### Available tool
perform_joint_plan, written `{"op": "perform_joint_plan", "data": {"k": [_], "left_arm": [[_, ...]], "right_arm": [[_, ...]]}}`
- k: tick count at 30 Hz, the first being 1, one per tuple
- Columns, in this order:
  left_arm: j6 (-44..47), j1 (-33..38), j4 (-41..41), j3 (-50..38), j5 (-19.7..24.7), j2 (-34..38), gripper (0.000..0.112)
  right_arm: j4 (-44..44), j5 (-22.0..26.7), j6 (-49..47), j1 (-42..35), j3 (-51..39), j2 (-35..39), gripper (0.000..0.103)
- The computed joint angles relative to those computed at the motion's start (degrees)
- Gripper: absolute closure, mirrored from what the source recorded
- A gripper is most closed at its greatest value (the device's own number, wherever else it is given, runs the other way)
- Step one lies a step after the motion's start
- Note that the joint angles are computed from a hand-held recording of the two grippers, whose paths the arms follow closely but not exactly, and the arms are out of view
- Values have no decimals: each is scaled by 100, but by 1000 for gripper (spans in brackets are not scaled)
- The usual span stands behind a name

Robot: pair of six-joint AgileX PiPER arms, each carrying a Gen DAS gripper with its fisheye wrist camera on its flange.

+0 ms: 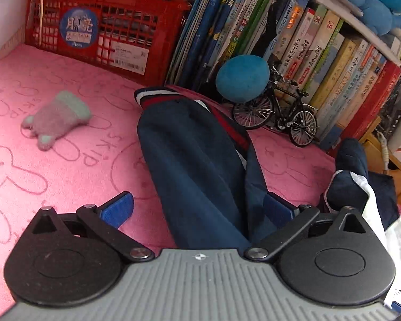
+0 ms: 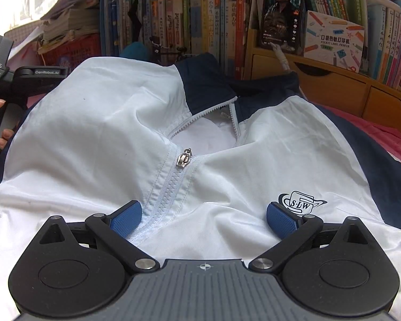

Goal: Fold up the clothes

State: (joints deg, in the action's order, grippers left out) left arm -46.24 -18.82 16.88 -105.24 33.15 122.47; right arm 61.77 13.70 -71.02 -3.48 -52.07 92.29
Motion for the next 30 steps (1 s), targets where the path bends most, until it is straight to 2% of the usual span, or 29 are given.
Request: {"op": "perform_joint_plan", "data": {"k": [1, 4, 5, 6, 8, 9, 14, 19, 24, 26, 30], "left_arm": [[-88, -75, 176, -364, 289, 201, 9], [399, -148, 81, -1054, 812, 523, 11], [567, -170, 48, -1316, 1003, 645, 30], [734, -192, 18, -1591, 1200, 773, 63], [762, -121, -164, -1531, 1087, 678, 100], [751, -100, -175, -1400, 943, 579, 104], [65, -145, 1098, -502, 204, -107, 109], [-1609, 160, 2896, -156, 448, -670, 110], [-2386, 775, 4217, 55, 834, -1054, 110], [-2488, 1059, 4431, 22, 979, -1024, 110], [-1746, 1657, 3809, -88, 941, -747, 108]], "right_arm": [[-29, -3, 31, 7, -7, 5, 1], [-134, -13, 138, 30, -27, 20, 0], [-136, -6, 138, 26, -32, 22, 0], [-136, -6, 138, 26, -32, 22, 0], [-148, -2, 150, 24, -36, 25, 0], [-153, -3, 155, 25, -38, 26, 0], [-189, 5, 188, 27, -45, 26, 0], [-177, 32, 189, 14, -47, 22, 0], [-229, 41, 246, 15, -39, 5, 0], [-252, 34, 265, 19, -34, -2, 0], [-353, -2, 362, 43, -40, 3, 0]]}}
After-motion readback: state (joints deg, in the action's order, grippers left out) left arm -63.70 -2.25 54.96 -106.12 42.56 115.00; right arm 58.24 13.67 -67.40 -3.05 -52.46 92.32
